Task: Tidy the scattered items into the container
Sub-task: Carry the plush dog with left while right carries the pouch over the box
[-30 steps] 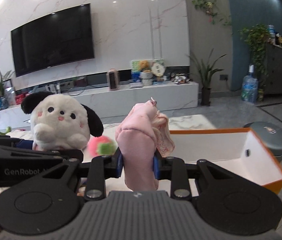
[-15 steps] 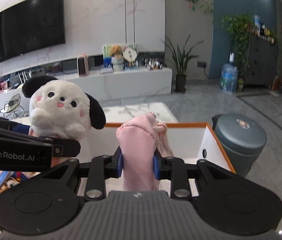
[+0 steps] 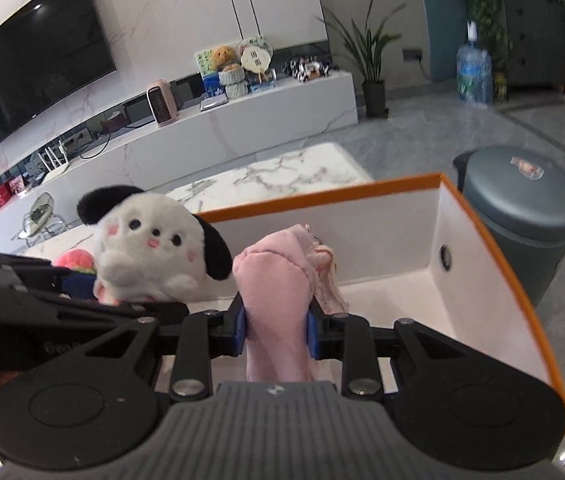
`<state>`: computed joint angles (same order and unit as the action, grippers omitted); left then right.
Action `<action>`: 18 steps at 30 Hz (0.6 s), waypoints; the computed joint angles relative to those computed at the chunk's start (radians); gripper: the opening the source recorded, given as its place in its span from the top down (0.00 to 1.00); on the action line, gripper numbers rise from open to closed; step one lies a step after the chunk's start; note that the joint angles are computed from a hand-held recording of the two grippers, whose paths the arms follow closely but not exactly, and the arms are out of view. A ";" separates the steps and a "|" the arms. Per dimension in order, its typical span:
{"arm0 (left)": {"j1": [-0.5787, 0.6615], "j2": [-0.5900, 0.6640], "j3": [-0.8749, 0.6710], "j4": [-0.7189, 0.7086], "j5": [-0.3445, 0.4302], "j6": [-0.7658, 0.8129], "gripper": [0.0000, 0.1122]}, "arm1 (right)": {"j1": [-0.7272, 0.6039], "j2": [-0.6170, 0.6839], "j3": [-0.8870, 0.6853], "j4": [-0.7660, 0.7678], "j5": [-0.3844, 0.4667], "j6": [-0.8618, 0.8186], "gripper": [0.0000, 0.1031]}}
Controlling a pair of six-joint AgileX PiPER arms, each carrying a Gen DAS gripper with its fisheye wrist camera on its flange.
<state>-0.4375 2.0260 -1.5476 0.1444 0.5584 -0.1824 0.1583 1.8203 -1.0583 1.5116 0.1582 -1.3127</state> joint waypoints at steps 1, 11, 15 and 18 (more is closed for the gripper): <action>-0.003 0.012 -0.011 0.004 0.009 0.008 0.37 | -0.009 0.009 -0.008 -0.026 0.015 0.041 0.70; -0.066 0.122 -0.108 0.205 0.077 -0.081 0.37 | -0.032 0.066 -0.070 -0.232 0.104 0.282 0.70; -0.076 0.159 -0.155 0.243 0.105 -0.081 0.35 | -0.024 0.097 -0.107 -0.326 0.129 0.377 0.70; -0.077 0.175 -0.182 0.244 0.128 -0.072 0.34 | -0.024 0.114 -0.126 -0.340 0.142 0.393 0.70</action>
